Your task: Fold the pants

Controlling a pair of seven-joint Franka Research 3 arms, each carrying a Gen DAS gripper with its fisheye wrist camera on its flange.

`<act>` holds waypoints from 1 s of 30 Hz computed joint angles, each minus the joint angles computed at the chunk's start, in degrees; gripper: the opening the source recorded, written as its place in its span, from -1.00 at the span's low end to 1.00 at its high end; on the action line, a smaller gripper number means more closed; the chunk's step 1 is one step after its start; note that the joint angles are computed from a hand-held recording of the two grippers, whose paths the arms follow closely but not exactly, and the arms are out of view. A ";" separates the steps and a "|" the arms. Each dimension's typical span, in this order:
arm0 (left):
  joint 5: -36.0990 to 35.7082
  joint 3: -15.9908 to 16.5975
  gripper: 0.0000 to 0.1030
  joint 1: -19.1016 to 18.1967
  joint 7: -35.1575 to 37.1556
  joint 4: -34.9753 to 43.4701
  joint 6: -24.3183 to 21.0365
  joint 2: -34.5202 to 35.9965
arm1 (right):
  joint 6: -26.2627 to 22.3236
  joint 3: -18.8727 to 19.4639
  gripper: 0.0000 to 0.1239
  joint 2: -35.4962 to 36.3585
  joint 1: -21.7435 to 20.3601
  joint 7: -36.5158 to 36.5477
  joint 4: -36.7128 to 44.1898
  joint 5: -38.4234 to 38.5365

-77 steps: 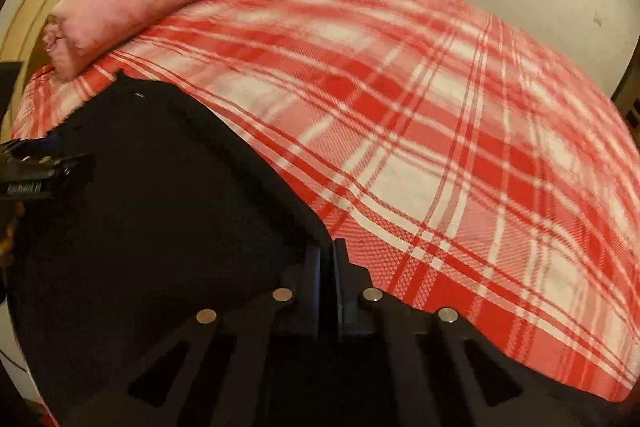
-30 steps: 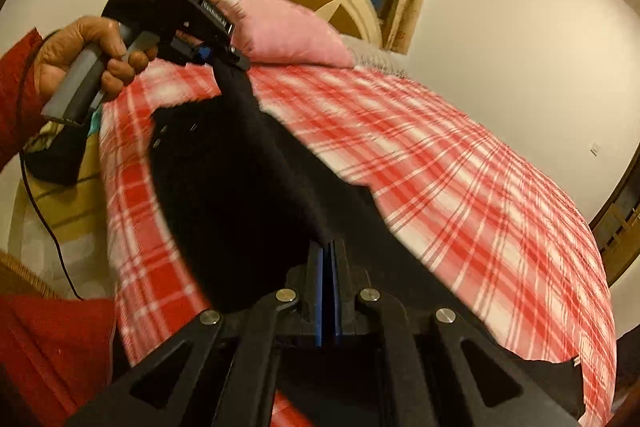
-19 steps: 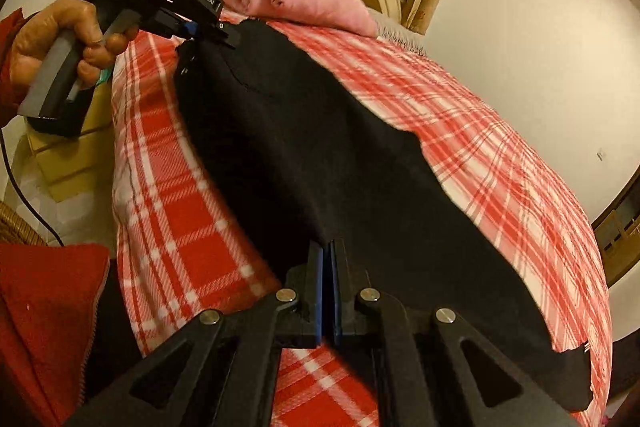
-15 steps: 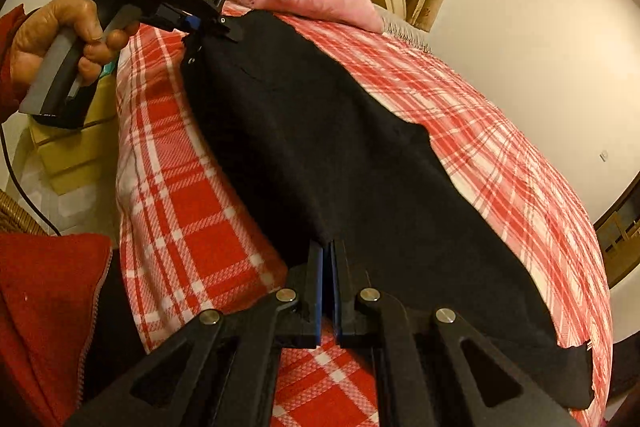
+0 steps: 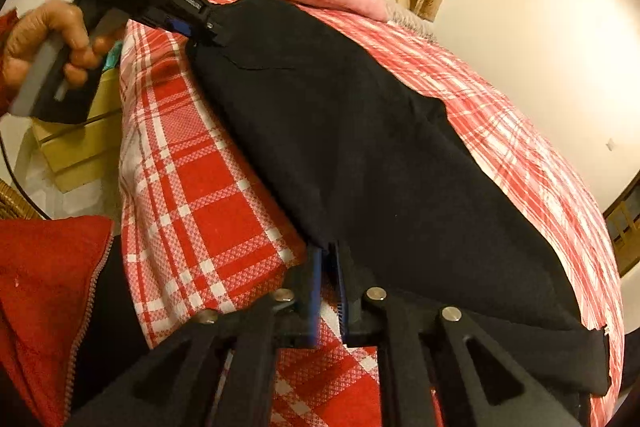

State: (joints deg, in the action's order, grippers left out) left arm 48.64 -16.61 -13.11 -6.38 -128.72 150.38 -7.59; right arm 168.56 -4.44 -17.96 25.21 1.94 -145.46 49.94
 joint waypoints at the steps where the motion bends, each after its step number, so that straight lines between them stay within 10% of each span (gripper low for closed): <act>1: -1.68 0.24 -0.40 -0.30 1.77 -0.04 -0.24 -0.23 | -0.11 0.18 -0.66 -0.22 -0.12 0.34 -0.16 -0.13; 4: -6.76 -0.83 0.35 -1.33 4.54 1.60 -11.07 -1.96 | -5.29 1.31 -0.61 -1.28 -3.17 8.18 1.49 -3.79; 9: -0.48 -3.70 0.45 -1.45 0.24 4.12 -22.74 -5.47 | -14.41 -3.91 0.07 -2.93 -5.35 13.87 9.01 6.34; 13: 3.69 -3.35 0.54 -1.67 1.69 9.20 -22.20 -1.22 | -8.66 -2.27 0.18 2.93 -13.33 28.55 16.88 4.12; 18: 6.11 -1.26 0.54 -3.52 1.99 16.63 -17.03 8.26 | -5.30 1.23 0.18 12.06 -27.61 67.52 23.71 -25.15; 25: 1.90 2.04 0.55 -7.28 5.40 20.99 -16.46 15.79 | -9.52 -6.39 0.18 12.67 -35.15 72.86 26.18 -27.75; 30: 2.54 3.07 0.72 -9.57 8.10 23.84 -20.56 17.56 | -25.61 -10.41 -0.01 20.54 -41.39 66.96 37.41 -20.49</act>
State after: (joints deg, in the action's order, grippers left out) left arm 51.18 -13.54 -22.68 1.72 -104.88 129.83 9.97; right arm 142.95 -14.85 2.59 -16.18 68.90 -108.05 29.45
